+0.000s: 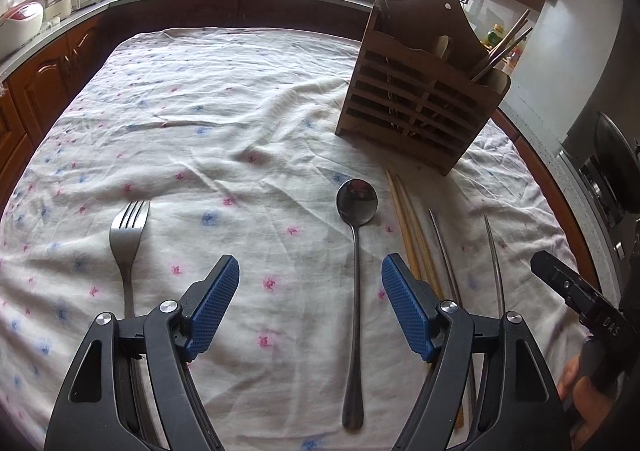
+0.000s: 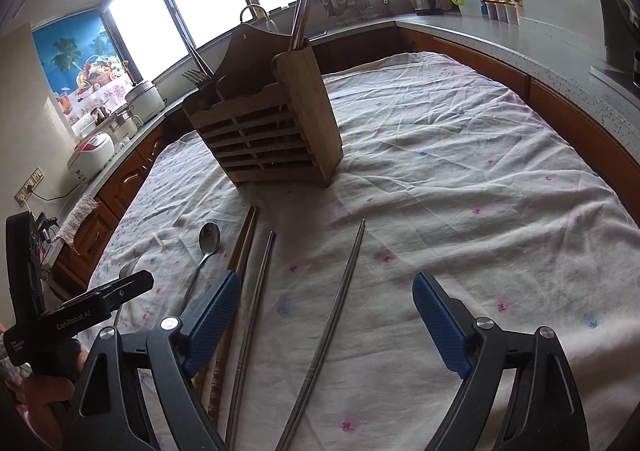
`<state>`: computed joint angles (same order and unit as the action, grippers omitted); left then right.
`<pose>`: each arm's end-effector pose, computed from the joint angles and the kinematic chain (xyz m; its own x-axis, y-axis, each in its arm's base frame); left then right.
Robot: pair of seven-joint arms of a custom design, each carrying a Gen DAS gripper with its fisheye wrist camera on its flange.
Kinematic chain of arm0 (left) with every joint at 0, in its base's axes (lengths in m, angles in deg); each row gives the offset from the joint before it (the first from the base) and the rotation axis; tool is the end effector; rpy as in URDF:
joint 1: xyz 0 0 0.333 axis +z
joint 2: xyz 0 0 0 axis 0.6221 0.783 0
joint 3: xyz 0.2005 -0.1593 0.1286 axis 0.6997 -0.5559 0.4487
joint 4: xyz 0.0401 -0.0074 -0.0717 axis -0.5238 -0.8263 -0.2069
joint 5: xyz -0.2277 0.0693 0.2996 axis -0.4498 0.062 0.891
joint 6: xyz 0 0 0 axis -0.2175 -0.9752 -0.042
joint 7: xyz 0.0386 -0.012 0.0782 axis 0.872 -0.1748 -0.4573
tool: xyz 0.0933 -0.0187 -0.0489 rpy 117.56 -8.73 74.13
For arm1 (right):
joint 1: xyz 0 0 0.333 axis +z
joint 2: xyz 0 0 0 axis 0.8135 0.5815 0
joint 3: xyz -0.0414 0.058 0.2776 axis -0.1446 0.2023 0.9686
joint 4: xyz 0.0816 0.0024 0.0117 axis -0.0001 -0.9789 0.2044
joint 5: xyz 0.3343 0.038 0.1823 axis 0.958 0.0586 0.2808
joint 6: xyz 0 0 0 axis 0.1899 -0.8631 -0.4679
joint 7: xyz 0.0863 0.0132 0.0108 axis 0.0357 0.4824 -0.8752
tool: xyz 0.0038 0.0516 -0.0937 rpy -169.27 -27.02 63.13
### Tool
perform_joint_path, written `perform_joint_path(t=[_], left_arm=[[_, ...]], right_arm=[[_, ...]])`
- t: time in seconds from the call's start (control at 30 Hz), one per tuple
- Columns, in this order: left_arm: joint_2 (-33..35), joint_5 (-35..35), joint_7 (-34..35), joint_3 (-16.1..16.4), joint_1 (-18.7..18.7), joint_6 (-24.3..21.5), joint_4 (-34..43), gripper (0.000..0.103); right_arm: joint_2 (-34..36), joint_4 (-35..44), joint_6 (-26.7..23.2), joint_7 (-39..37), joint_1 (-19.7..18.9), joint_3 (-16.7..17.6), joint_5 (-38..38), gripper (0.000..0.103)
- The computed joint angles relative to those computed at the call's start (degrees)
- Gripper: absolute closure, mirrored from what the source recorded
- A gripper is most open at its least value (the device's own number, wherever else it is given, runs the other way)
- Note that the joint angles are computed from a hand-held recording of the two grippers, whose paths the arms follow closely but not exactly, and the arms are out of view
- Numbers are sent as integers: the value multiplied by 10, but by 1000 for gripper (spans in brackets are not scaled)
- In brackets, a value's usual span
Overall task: Organize utensils
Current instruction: 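Move both open tools back over the spoon and chopsticks on the cloth, then grasp the steel spoon with the left tool while the right tool grasps a metal chopstick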
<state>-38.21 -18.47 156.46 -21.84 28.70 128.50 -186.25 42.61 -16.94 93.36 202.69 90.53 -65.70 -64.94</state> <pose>0.6560 -0.2055 0.3928 -0.1130 -0.9739 0.1966 -0.7858 -0.0335 -0.6175 0.6012 0.3422 0.3749 0.0196 -0.9506 -0.3099 -0.7139 0.2038 -0.6700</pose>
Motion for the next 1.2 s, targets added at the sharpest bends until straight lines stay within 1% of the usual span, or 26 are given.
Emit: perform_joint_path(t=[0.1, 0.27, 0.3, 0.37, 0.47, 0.5, 0.53, 0.57, 0.6, 0.63, 0.67, 0.7, 0.73, 0.77, 0.8, 0.9, 1.03, 1.2], left_arm=[[30, 2, 21, -6, 2, -23, 48, 28], [97, 20, 36, 4, -14, -62, 148, 28], [111, 20, 43, 3, -14, -74, 172, 28], [140, 19, 55, 0, -15, -95, 216, 28], [178, 21, 68, 1, -23, -129, 275, 28], [188, 22, 72, 1, -25, -140, 292, 30], [198, 20, 76, 0, -27, -150, 306, 36], [203, 18, 80, -2, -28, -159, 313, 40], [201, 30, 72, 11, -38, -146, 307, 42], [204, 36, 75, 13, -42, -147, 309, 47], [204, 45, 74, 19, -49, -144, 309, 50], [206, 52, 75, 22, -53, -144, 311, 61], [207, 59, 76, 25, -57, -142, 312, 69], [207, 61, 82, 22, -57, -142, 313, 69], [210, 59, 90, 17, -55, -144, 317, 70], [204, 47, 107, 4, -46, -140, 307, 70], [176, 8, 126, -19, -21, -125, 265, 70], [113, -31, 130, -32, 2, -75, 176, 70]], right_arm=[[11, 16, -13, -17, -16, 17, 15, 23], [39, 58, -43, -55, -40, 43, 42, 32], [46, 68, -50, -63, -44, 48, 48, 33], [61, 90, -67, -81, -53, 58, 61, 35], [85, 126, -101, -111, -67, 75, 84, 43], [92, 138, -113, -121, -71, 80, 91, 44], [96, 143, -114, -118, -62, 70, 85, 45], [101, 153, -125, -121, -59, 67, 84, 47], [106, 163, -134, -122, -56, 64, 82, 54], [111, 173, -146, -123, -53, 61, 80, 59], [116, 184, -159, -119, -46, 54, 72, 70], [121, 194, -170, -118, -44, 51, 68, 79], [125, 204, -181, -118, -42, 49, 64, 83], [129, 212, -189, -119, -42, 49, 60, 90], [133, 219, -198, -119, -41, 48, 56, 94], [132, 217, -192, -123, -49, 57, 57, 96], [112, 177, -146, -139, -78, 88, 99, 97], [73, 121, -98, -141, -79, 88, 120, 98]])
